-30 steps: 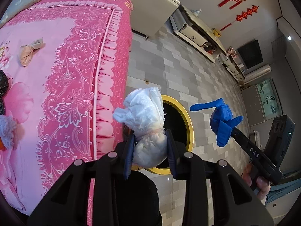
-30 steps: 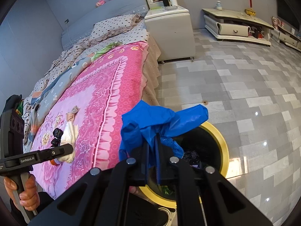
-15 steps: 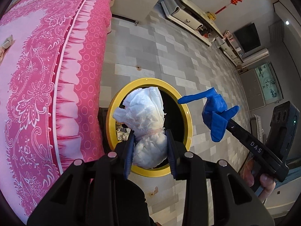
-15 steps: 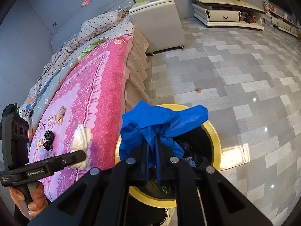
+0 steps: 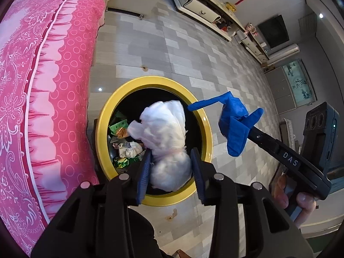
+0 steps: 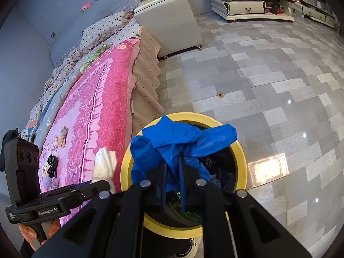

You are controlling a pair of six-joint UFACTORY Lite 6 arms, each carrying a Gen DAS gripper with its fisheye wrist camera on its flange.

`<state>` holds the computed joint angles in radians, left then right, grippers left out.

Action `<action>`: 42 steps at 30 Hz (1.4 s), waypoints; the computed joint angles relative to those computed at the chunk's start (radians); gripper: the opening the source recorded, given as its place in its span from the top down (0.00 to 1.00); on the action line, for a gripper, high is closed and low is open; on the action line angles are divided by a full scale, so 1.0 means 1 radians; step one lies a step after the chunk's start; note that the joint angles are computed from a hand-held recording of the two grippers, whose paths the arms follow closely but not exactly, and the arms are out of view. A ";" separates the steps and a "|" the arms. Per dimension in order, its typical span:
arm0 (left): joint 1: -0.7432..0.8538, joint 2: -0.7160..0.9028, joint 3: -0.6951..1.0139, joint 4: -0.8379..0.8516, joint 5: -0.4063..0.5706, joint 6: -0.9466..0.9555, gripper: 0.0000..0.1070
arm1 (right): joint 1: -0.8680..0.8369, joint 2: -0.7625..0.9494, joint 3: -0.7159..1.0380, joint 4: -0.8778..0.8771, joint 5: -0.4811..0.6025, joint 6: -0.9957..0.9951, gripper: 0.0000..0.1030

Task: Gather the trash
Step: 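Carry the tissue bundle and blue glove in both tools over the yellow bin, then open both tools to drop the tissue bundle and glove into the bin, then move both open tools from the bin back over the bed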

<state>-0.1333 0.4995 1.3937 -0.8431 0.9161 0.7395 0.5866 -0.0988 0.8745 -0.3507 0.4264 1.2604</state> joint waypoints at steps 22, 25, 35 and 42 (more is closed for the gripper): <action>0.205 -0.028 0.020 0.029 0.062 0.085 0.38 | 0.050 -0.041 -0.018 -0.022 0.048 0.098 0.74; 0.268 -0.003 0.066 0.038 0.086 0.092 0.37 | 0.089 -0.008 0.037 -0.038 0.081 0.113 0.73; 0.489 0.124 0.300 0.107 0.166 0.092 0.35 | 0.187 0.186 0.302 -0.020 0.154 0.082 0.68; 0.640 0.319 0.619 0.184 0.256 0.050 0.35 | 0.234 0.427 0.594 0.085 0.186 -0.063 0.59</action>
<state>0.5070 0.8189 2.0122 -0.6588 1.1717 0.7899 0.8210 0.3279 1.4686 -0.2655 0.6125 1.1973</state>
